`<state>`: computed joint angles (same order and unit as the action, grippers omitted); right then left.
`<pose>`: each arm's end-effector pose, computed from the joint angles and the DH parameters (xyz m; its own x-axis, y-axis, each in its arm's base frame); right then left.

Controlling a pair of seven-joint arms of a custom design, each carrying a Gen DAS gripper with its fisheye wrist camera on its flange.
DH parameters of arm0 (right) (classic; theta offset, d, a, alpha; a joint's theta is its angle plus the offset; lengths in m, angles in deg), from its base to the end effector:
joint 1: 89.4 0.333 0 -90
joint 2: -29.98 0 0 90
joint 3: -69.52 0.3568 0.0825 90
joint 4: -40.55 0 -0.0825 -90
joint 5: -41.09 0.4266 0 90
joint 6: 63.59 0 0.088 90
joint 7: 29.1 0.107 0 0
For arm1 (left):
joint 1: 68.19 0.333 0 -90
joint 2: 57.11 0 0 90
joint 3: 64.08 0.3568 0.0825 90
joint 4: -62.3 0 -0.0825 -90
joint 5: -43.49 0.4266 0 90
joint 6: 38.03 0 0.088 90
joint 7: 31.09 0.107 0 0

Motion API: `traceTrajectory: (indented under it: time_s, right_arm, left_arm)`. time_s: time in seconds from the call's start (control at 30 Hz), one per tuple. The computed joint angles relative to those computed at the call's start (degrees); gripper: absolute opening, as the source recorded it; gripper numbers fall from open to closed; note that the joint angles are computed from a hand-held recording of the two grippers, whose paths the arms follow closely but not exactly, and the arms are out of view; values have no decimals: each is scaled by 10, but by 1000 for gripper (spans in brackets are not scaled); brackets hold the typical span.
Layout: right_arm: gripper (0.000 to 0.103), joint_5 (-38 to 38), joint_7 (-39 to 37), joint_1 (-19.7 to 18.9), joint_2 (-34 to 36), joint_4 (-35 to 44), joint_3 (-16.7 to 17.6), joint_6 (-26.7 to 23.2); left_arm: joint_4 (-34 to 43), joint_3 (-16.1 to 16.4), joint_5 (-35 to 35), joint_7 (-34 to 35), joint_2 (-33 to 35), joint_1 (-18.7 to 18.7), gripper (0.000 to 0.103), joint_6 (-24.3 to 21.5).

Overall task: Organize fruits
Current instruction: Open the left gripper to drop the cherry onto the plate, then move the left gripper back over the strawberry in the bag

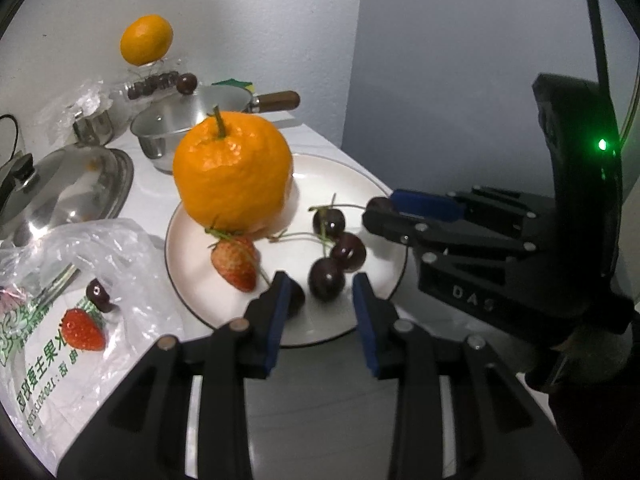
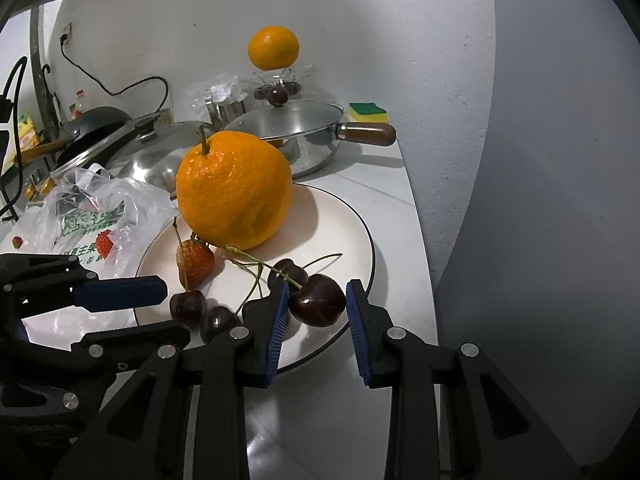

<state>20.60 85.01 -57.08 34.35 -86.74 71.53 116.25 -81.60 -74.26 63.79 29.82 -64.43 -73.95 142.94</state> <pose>0.4930 0.3734 0.4507 0.5273 -0.8483 -0.0491 -0.5861 -0.3213 -0.7438 0.4944 -0.1750 0.4238 -0.1692 -0.9816 0.0885 -0.7195 0.0616 -0.6918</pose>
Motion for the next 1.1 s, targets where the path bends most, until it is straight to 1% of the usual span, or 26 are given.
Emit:
traceTrajectory:
  time_s: [0.07,0.17,0.23,0.33,0.43,0.47,0.5,0.53,0.6,0.67,0.77,0.9,1.1]
  right_arm:
    - [32,5,-4,-1,0,0,2,-2]
    - [32,-14,14,3,-1,1,-4,-3]
    - [32,-46,45,10,-3,1,-15,-2]
    - [42,-110,107,15,-7,4,-26,-8]
    - [42,-130,127,2,-10,4,-13,-10]
    - [42,-132,128,-3,-11,4,-8,-11]
    - [42,-133,130,-6,-12,3,-4,-11]
    - [42,-136,132,-9,-13,4,0,-13]
    - [42,-141,135,-14,-15,4,7,-14]
    - [42,-149,143,-18,-17,5,12,-16]
    - [42,-160,153,-23,-19,6,19,-19]
    - [42,-180,170,-29,-25,6,28,-23]
    - [42,-192,180,-37,-30,8,44,-29]
  left_arm:
    - [-3,-7,9,-9,-5,9,34,1]
    - [-6,-18,25,-25,-11,24,35,2]
    - [-8,-26,36,-36,-16,35,35,3]
    - [-13,-36,52,-52,-24,49,36,5]
    - [-19,-51,72,-72,-33,67,38,7]
    - [-20,-49,73,-74,-35,67,42,8]
    - [-23,-49,75,-78,-38,69,53,10]
    - [-26,-55,79,-85,-41,77,54,14]
    - [-30,-50,77,-86,-47,74,54,18]
    - [-32,-64,84,-93,-52,92,55,19]
    - [-38,-64,83,-96,-60,95,55,21]
    - [-48,-78,84,-106,-74,114,55,25]
    - [-64,-79,76,-108,-95,125,55,28]
